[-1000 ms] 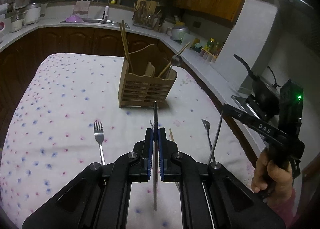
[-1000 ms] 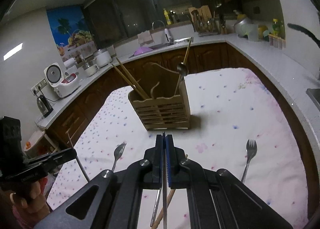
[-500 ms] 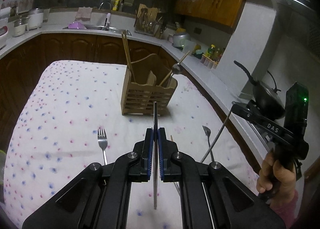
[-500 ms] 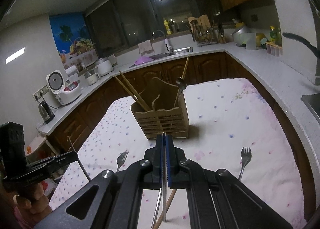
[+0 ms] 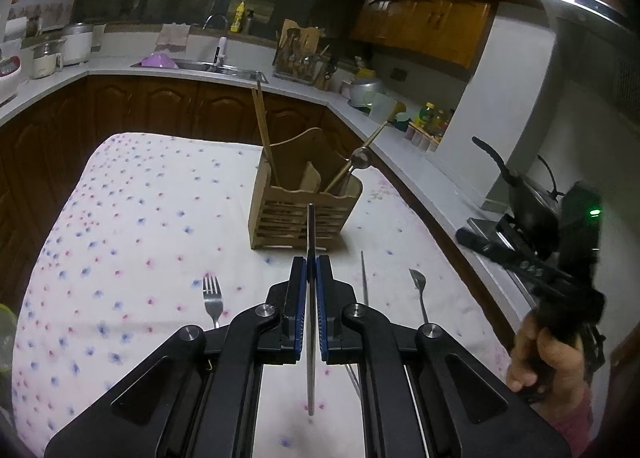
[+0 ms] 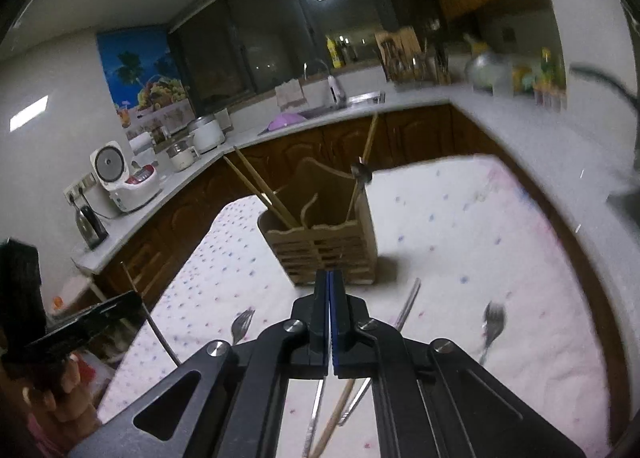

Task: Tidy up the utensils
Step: 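Lift both metal chopsticks and carry them over the wooden holder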

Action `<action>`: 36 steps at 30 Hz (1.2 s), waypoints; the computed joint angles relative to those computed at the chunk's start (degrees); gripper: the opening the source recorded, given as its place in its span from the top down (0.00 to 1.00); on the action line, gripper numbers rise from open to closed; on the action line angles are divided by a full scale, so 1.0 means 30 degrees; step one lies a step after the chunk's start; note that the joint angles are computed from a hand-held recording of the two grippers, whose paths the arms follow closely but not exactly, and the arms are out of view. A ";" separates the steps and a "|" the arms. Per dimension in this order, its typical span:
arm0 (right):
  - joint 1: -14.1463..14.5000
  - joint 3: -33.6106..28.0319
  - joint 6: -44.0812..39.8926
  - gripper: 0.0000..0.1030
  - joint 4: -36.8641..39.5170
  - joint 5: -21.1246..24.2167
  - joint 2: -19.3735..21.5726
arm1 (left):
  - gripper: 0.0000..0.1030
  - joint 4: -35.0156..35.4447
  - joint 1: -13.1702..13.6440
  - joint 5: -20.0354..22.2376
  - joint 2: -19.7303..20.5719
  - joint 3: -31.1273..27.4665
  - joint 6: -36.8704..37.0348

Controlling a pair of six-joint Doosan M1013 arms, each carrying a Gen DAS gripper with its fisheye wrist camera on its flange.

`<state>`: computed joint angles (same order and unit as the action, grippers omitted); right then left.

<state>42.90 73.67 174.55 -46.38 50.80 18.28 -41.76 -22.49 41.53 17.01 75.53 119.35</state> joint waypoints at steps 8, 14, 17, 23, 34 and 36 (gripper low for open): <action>-0.1278 -0.0179 -0.0958 0.87 0.3354 0.0896 0.1136 | 0.96 -0.0029 0.0109 0.0143 0.0187 -0.0189 -0.0123; -0.1835 -0.0685 -0.3425 0.81 0.6345 -0.0376 0.2059 | 0.96 -0.0005 0.0217 0.0186 0.0358 -0.0381 -0.0412; -0.1938 -0.1489 -0.5160 0.66 0.7589 -0.0607 0.2802 | 0.96 -0.0038 0.0293 0.0240 0.0463 -0.0508 -0.0492; -0.2171 -0.3924 -0.8010 0.66 0.8823 0.1714 0.4701 | 0.96 -0.0179 0.0384 0.0368 0.0624 -0.0703 -0.0465; -0.2160 -0.4378 -0.8940 0.96 0.8395 0.2781 0.4958 | 0.96 -0.0137 0.0467 0.0523 0.0769 -0.0925 -0.0605; -0.2159 -0.3626 -0.8261 0.96 0.8338 0.1701 0.4374 | 0.96 -0.0166 0.0473 0.0486 0.0774 -0.0928 -0.0552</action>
<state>36.42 62.79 149.77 -21.36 55.90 31.40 -42.26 -21.07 42.99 19.33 72.75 117.69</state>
